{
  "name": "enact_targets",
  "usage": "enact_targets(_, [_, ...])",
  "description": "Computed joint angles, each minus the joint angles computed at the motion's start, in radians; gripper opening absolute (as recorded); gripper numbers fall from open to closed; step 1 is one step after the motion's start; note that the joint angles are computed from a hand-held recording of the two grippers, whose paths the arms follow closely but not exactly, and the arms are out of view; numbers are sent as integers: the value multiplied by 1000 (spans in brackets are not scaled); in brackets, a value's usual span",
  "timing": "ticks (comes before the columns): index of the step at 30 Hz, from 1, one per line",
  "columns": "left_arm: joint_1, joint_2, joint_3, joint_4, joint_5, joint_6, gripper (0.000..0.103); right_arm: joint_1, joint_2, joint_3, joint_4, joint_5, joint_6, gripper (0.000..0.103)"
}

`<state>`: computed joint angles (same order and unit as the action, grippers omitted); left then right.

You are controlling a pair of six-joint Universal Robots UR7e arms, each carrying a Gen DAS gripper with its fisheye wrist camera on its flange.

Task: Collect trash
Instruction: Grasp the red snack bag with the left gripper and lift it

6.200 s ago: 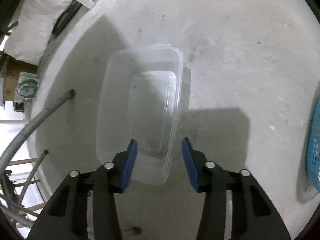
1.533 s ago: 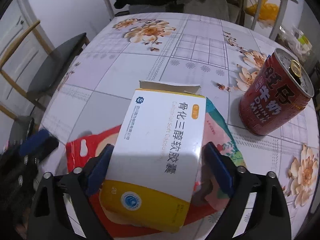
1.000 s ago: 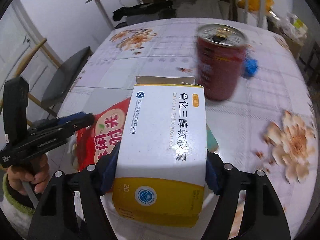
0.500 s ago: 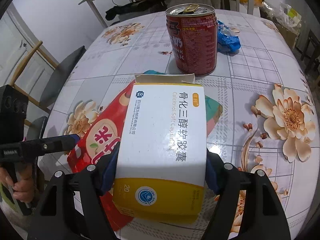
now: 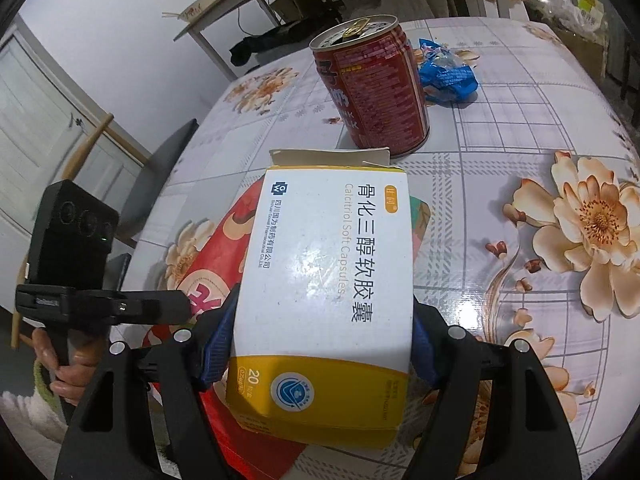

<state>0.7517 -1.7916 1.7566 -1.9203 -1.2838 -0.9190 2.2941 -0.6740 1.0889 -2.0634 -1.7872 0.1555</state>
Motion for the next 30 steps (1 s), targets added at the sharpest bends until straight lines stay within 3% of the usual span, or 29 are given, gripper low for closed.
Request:
enact_targets(8, [-97,94,-100,258,219,16,27,-13,-25,45,-53,50,21,71])
enact_targets(18, [-188,131,-131,352,343,18,10,-6,-56,85,-82,15,45,70])
enact_targets(30, [-279,165,-162,429,441,-2,8,6,-100,119,-150,-17,24,70])
